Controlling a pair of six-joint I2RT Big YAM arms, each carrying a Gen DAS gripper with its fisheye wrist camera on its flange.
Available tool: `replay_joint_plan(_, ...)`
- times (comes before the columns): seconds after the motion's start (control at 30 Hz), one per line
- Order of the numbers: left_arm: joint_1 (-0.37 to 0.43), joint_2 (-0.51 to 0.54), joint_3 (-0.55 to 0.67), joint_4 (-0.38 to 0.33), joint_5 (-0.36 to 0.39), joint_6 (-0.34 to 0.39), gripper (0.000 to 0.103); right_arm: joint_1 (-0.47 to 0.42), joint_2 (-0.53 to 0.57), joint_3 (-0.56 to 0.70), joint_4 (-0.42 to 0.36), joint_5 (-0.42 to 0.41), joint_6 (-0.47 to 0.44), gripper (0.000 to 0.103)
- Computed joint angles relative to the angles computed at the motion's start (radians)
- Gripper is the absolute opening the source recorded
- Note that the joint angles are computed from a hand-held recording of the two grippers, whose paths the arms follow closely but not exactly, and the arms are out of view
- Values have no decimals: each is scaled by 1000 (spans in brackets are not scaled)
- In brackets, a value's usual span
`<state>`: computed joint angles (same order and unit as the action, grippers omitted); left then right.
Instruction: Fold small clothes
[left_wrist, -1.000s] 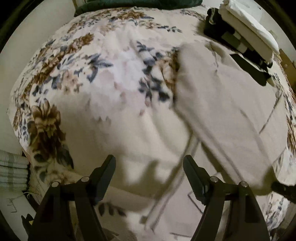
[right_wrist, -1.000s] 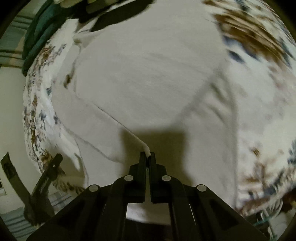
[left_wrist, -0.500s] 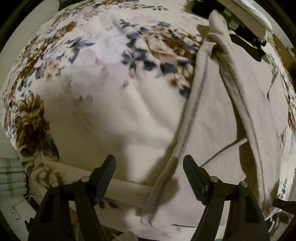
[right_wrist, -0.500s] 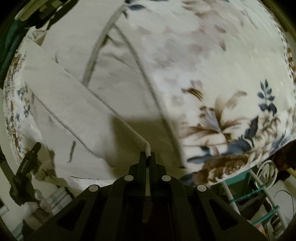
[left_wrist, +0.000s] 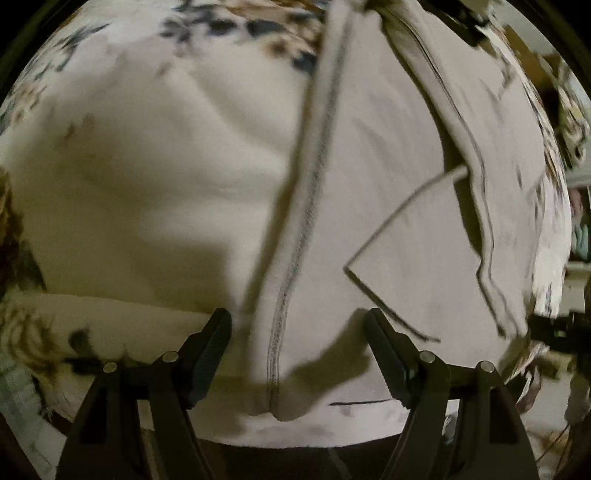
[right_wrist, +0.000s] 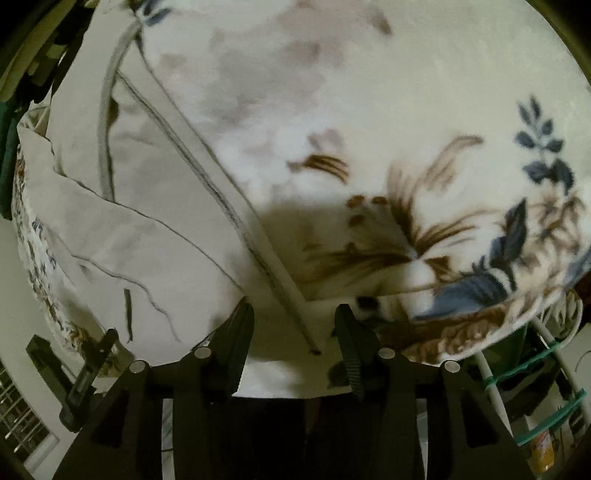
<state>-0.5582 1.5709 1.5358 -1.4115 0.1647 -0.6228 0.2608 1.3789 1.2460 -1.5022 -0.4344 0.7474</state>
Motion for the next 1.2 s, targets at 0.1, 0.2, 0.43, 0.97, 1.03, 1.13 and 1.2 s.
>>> replay_joint_plan(0.1, -6, -5, -3, 10, 12, 22, 71, 0, -9, -36, 38, -23, -13, 48)
replay_joint_plan(0.2, -5, -11, 3, 16, 42, 25, 59, 6, -8, -35, 48, -24, -24, 48)
replay_joint_plan(0.43, -23, -31, -11, 1, 54, -11, 6, 53, 4, -5, 22, -4, -40, 25)
replay_joint_plan(0.97, 113, 35, 228, 123, 190, -240, 4, -28, 14, 198, 92, -145, 48, 4)
replay_joint_plan(1.03, 124, 94, 301, 140, 178, -237, 4, -57, 59, 259, 116, -154, 59, 4)
replay_joint_plan(1.13, 155, 197, 417, 171, 170, -211, 5, -104, 152, 379, 155, -125, 54, 4)
replay_joint_plan(1.2, 193, 244, 453, 197, 207, -220, 7, -144, 216, 455, 151, -94, 36, 6)
